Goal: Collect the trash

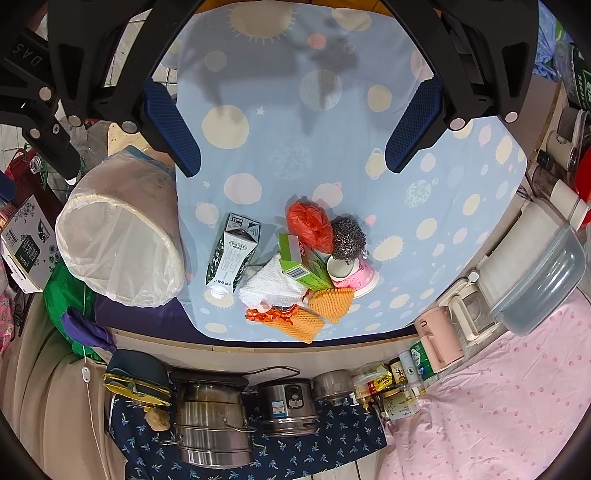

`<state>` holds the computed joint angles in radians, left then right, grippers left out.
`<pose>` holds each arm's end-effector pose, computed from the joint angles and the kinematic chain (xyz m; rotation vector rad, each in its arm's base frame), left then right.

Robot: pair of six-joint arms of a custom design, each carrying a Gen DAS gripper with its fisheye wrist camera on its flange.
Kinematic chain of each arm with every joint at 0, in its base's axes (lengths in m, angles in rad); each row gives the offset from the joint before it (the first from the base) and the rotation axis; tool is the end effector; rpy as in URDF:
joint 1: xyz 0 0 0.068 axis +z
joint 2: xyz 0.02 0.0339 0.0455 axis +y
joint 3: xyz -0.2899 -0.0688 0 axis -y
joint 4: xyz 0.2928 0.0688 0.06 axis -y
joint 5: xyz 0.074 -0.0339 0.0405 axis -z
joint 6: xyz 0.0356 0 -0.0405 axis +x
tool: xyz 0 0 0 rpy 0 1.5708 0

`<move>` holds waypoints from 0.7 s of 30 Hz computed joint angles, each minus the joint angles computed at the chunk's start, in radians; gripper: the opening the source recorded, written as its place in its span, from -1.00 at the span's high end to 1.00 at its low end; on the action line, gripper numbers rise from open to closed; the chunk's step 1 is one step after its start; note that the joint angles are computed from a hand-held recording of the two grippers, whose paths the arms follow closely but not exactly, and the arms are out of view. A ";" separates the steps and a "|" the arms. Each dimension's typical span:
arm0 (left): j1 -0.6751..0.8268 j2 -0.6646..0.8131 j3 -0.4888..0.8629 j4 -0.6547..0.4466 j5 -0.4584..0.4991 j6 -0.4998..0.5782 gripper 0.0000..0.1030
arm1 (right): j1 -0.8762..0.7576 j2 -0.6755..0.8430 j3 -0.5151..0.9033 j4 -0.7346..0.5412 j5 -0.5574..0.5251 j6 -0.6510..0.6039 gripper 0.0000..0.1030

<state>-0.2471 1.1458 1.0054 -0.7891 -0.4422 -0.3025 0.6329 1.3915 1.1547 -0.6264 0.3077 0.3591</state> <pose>0.2581 -0.0494 0.3110 -0.2451 2.3897 0.3024 0.2782 0.1907 0.3064 -0.1897 2.3752 0.0937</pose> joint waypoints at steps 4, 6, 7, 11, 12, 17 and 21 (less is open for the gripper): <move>-0.002 0.003 0.004 0.001 -0.003 0.000 -0.85 | 0.000 0.004 0.002 0.002 -0.001 -0.001 -0.87; -0.002 0.006 0.008 0.000 -0.004 0.000 -0.85 | 0.001 0.004 0.002 0.001 -0.001 0.000 -0.87; -0.001 0.006 0.009 -0.001 -0.002 0.000 -0.85 | 0.001 0.003 0.002 0.002 0.000 0.001 -0.87; 0.014 0.018 0.032 -0.001 0.004 0.013 -0.85 | -0.002 0.024 0.027 0.002 -0.006 -0.005 -0.87; 0.020 0.022 0.038 -0.001 0.007 0.017 -0.85 | -0.001 0.029 0.034 0.001 -0.007 -0.007 -0.87; 0.048 0.040 0.066 0.002 0.014 0.035 -0.85 | -0.003 0.067 0.090 -0.011 -0.014 -0.017 -0.87; 0.070 0.055 0.081 0.010 0.023 0.049 -0.85 | -0.006 0.099 0.132 -0.020 -0.020 -0.022 -0.87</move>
<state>-0.1770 1.2005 1.0865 -0.7791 -0.4192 -0.2538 0.6265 1.4908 1.2870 -0.6463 0.2874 0.3368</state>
